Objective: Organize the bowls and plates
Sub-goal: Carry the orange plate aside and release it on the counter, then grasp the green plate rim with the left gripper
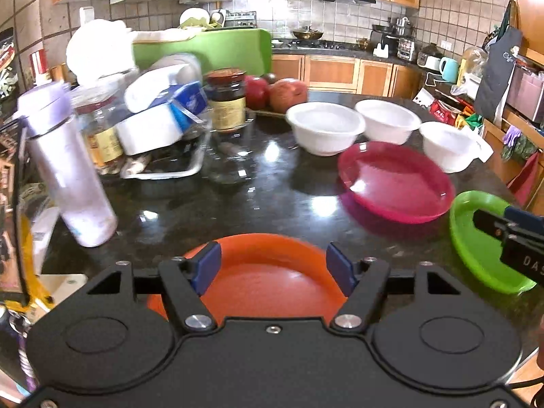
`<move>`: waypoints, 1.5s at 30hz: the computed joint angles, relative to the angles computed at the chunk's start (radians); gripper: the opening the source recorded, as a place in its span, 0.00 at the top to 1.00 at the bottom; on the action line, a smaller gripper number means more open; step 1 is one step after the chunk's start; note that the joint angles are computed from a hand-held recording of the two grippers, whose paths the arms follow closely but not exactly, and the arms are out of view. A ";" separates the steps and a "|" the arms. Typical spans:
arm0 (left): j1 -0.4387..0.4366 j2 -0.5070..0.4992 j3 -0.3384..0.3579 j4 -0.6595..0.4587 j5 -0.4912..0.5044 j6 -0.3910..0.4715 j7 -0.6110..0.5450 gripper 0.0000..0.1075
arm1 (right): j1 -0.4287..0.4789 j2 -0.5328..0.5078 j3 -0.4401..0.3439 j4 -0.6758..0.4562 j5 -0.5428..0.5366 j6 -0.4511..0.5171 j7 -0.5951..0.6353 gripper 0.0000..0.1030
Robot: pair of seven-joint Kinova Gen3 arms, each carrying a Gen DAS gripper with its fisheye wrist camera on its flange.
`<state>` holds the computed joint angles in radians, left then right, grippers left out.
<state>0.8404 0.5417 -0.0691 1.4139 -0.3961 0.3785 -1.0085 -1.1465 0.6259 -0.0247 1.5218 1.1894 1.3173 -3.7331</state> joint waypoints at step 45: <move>0.180 0.443 0.070 -0.824 0.146 0.616 0.027 0.82 | 0.482 -0.332 -0.199 0.671 0.346 -0.559 -0.283 0.79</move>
